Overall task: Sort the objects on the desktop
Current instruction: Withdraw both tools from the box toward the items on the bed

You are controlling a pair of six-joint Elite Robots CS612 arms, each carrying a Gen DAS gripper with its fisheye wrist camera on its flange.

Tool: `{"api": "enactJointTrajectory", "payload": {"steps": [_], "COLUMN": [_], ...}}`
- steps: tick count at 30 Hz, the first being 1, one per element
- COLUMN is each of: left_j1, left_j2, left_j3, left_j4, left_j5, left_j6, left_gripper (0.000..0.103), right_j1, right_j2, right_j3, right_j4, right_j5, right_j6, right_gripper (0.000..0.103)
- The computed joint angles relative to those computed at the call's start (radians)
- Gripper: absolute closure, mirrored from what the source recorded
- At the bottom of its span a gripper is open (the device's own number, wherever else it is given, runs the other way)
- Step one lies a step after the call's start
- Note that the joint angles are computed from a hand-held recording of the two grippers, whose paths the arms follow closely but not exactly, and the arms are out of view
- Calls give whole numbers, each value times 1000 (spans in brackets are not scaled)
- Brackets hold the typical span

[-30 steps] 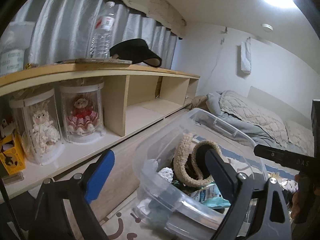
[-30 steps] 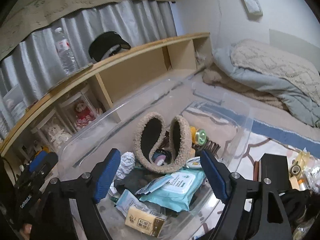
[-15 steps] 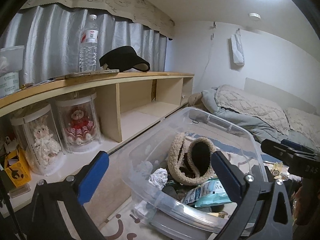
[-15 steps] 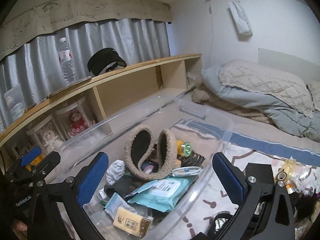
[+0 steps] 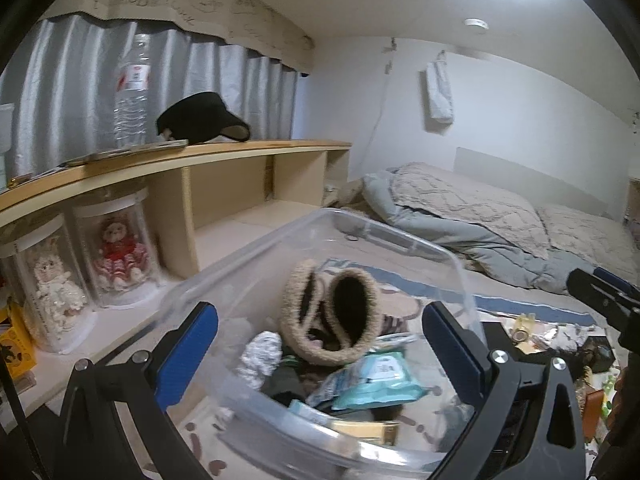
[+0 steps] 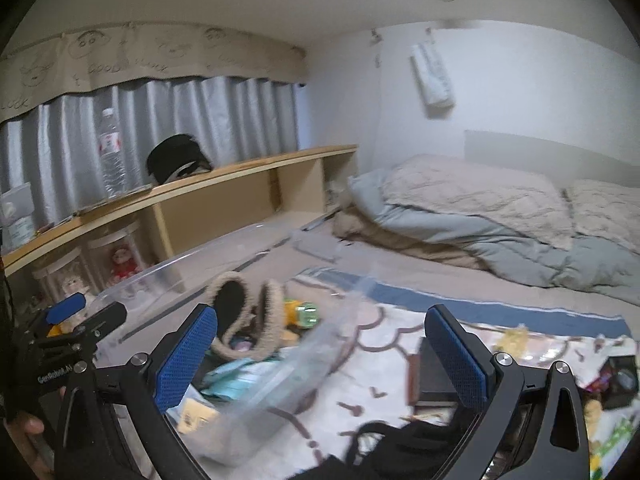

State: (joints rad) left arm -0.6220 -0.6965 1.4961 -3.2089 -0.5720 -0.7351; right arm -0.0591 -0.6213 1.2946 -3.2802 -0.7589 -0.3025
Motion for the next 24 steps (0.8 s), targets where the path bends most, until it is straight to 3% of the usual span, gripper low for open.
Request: {"api": "enactJointTrajectory", "payload": {"steps": [6, 17, 24], "left_j1": [-12, -40, -56], "left_j2": [28, 89, 138], "left_j3": [-42, -153, -233], "left_j4": [-94, -131, -142], "left_j5": [-48, -129, -210], "left_j6": [93, 237, 281], "left_gripper": [0, 0, 0], "right_j1": [-39, -109, -143], "right_j2": [2, 4, 19], "right_j3": [24, 73, 89], "right_j4": [-97, -197, -270], "right_j5": [-54, -130, -156], "right_j6": [55, 89, 148], "right_gripper": [0, 0, 0]}}
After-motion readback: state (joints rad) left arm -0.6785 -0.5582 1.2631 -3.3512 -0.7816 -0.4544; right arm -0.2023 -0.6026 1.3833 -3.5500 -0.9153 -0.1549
